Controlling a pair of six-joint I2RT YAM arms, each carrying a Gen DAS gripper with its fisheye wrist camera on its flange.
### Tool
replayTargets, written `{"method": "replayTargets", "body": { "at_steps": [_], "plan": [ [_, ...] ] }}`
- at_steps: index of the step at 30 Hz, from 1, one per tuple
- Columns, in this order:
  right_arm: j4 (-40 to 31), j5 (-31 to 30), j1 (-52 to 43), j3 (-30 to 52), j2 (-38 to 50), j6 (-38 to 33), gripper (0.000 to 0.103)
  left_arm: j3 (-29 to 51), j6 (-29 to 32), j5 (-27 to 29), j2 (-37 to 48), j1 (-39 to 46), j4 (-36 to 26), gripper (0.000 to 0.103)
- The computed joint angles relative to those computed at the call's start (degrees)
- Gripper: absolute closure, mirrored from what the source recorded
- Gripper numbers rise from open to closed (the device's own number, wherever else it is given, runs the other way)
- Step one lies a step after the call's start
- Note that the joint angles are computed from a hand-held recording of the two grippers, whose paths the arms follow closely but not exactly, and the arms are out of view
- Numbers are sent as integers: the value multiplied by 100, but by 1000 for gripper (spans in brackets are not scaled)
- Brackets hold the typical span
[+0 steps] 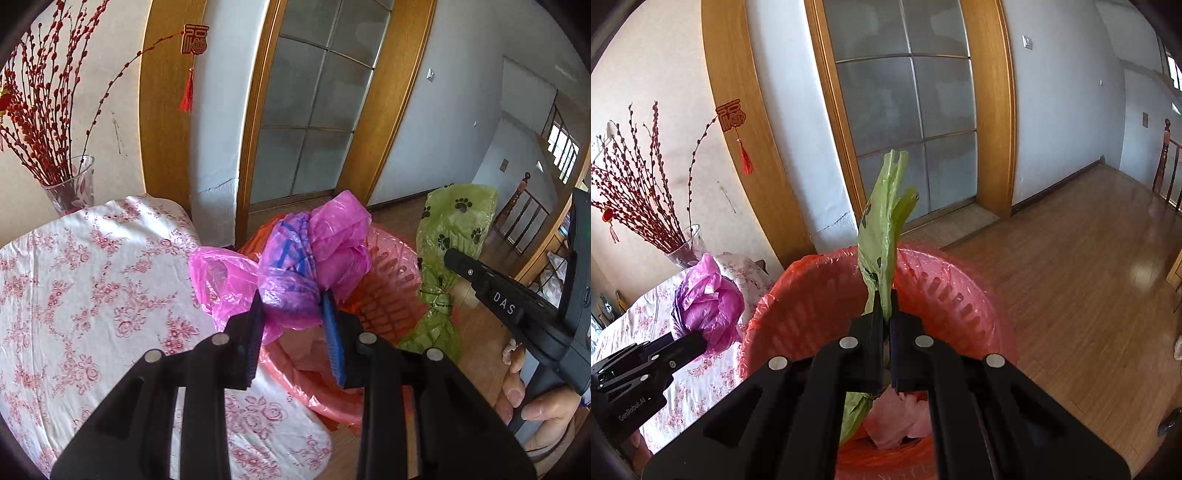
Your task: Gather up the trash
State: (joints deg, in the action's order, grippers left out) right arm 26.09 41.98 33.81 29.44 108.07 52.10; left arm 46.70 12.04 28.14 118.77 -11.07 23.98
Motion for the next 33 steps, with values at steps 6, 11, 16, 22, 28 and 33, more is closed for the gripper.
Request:
{"method": "replayTargets", "body": {
  "at_steps": [6,11,16,22,28,33],
  "plan": [
    [349,-182,-209,-197,-11,-215,100,249,-213,-157,329,-325,-11,72],
    [550,-305,-314,-292,6,-325,100,432,-330,-206,533,-503,-51,70],
    [707,-551,-465,-364,-9,-464,91,610,-367,-237,716,-623,-174,62],
    [868,-522,-436,-614,-84,-292,73,529,-376,-329,755,-551,-103,56],
    [274,222,166,-788,-579,181,36,-86,-342,-217,330,-90,447,46],
    [-1256,1386,1220,-468,-975,989,4,-1015,-156,-117,-343,491,1347,29]
  ]
}}
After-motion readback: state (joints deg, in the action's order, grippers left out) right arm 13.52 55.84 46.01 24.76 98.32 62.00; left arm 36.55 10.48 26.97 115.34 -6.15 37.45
